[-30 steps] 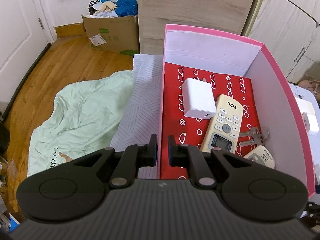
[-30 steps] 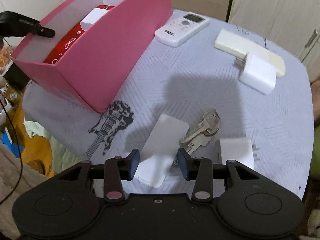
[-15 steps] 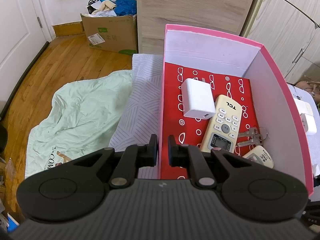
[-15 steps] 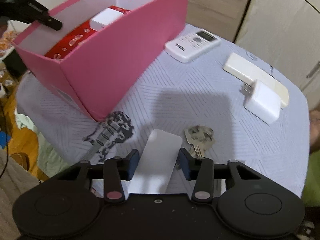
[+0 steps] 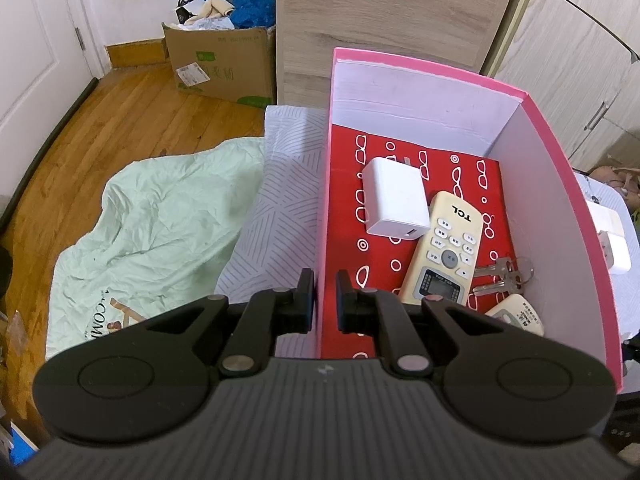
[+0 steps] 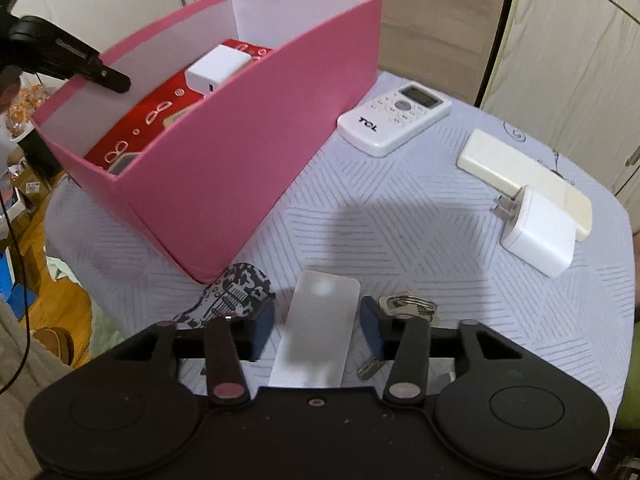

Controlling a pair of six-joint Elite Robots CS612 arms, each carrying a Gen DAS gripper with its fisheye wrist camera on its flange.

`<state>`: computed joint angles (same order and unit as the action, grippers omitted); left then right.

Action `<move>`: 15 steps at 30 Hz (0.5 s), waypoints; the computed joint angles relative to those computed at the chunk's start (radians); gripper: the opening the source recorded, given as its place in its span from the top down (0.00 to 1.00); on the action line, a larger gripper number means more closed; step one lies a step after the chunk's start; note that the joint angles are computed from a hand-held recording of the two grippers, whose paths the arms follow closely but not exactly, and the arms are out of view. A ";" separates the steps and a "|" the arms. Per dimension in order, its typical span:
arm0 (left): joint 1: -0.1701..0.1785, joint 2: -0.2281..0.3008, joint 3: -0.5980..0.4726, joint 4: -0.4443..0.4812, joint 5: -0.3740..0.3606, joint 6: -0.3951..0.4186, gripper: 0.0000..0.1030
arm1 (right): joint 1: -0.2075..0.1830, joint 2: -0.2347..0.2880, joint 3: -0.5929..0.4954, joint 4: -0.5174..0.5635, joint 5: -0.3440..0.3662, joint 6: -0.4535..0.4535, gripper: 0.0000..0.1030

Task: Organize rigid objects
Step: 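Move the right tool to the bed and grasp a small white power bank, then carry the small white power bank with the right tool into the box and release it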

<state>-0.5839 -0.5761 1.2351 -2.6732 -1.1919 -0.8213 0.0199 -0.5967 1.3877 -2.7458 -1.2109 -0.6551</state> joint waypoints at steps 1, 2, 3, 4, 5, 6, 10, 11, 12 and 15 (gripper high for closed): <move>0.001 0.000 0.000 -0.001 -0.002 -0.001 0.91 | 0.004 0.003 -0.004 0.007 -0.014 -0.013 0.43; 0.001 0.000 0.000 -0.002 -0.003 -0.002 0.91 | 0.005 0.005 -0.003 0.003 -0.015 -0.025 0.41; 0.001 0.000 0.000 -0.001 -0.002 0.000 0.91 | 0.005 0.005 -0.004 0.003 -0.011 -0.033 0.40; 0.001 0.000 0.000 -0.001 -0.001 0.002 0.91 | 0.006 0.007 -0.006 0.009 -0.006 -0.040 0.41; 0.001 0.000 0.001 -0.003 -0.002 0.001 0.91 | 0.005 0.008 -0.008 0.008 0.002 -0.050 0.46; 0.001 0.000 0.000 -0.003 -0.004 0.000 0.91 | 0.003 0.009 -0.010 0.002 0.011 -0.054 0.57; 0.001 0.001 0.000 -0.005 -0.004 0.003 0.91 | -0.001 0.008 -0.011 -0.013 0.021 -0.031 0.57; 0.002 0.001 0.001 -0.008 -0.005 0.005 0.91 | -0.005 0.007 -0.008 -0.032 0.037 -0.025 0.57; 0.002 0.001 0.001 -0.010 -0.007 0.006 0.91 | -0.009 0.005 -0.004 -0.054 0.055 -0.012 0.57; 0.002 0.002 -0.001 -0.010 -0.008 0.005 0.91 | -0.020 -0.003 0.015 -0.132 0.105 0.027 0.57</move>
<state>-0.5823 -0.5739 1.2342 -2.6830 -1.1996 -0.8166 0.0003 -0.5997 1.4031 -2.8774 -1.1055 -0.6282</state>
